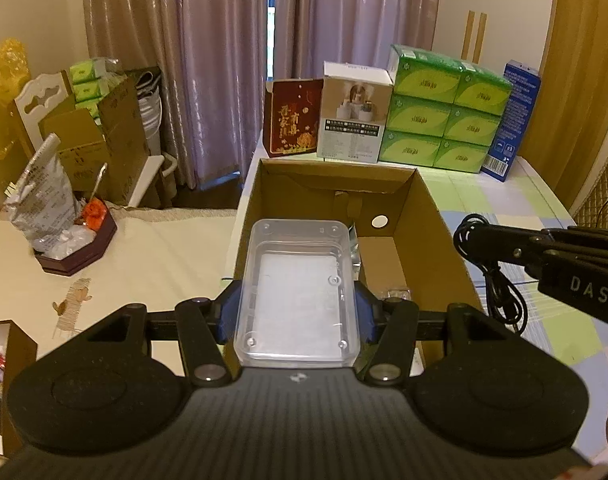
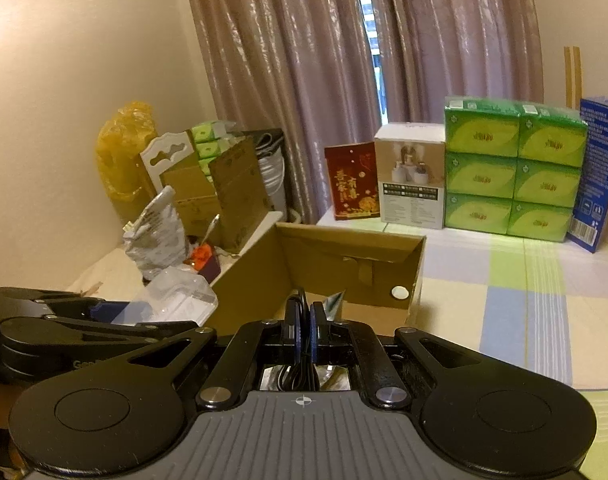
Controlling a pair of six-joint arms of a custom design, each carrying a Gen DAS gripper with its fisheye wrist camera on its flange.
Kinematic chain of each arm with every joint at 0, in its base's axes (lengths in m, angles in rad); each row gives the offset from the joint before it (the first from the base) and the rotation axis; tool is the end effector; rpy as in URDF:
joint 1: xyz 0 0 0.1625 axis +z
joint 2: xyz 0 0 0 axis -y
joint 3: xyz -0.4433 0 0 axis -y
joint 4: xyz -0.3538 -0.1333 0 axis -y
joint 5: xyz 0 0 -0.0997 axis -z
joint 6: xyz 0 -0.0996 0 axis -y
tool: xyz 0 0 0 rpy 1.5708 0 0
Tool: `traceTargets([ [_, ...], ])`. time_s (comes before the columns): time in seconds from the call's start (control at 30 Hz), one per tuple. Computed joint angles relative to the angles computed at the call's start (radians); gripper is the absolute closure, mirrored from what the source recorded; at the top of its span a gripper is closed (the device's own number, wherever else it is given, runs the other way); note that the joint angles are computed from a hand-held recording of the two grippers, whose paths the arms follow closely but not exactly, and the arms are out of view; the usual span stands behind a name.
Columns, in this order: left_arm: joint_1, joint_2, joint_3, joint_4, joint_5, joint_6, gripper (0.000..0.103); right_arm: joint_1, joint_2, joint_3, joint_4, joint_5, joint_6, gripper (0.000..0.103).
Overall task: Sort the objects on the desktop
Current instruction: 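Open both tools to drop the tray and cable into the cardboard box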
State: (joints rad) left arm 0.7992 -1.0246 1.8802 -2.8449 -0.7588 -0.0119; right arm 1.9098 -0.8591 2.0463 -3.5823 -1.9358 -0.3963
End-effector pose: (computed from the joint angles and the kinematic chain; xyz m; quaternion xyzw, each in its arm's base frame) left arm -0.2579 -0.5600 0.2521 0.2570 0.8650 -0.3239 0.2842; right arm 0.2777 -0.4937 0.1801 0.2560 -0.8670 0.3890 0.1775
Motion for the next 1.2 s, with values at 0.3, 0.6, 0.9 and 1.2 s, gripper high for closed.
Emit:
traceTargets([
  [0.3,0.045,0.050,-0.034,-0.027,-0.023,0.000,0.043,-0.030,0.020,-0.020,0.007,0.011,0.001,0.102],
  [0.6,0.041,0.034,-0.020,-0.022,-0.011,-0.004,0.043,-0.034,0.018,-0.019,0.017,0.015,0.017,0.102],
  [0.9,0.030,0.019,-0.006,-0.017,0.000,-0.010,0.043,-0.019,0.015,-0.029,0.028,0.016,0.028,0.102],
  [1.2,0.025,0.007,-0.001,-0.010,0.008,-0.013,0.043,-0.011,0.018,-0.041,0.041,0.024,0.044,0.102],
])
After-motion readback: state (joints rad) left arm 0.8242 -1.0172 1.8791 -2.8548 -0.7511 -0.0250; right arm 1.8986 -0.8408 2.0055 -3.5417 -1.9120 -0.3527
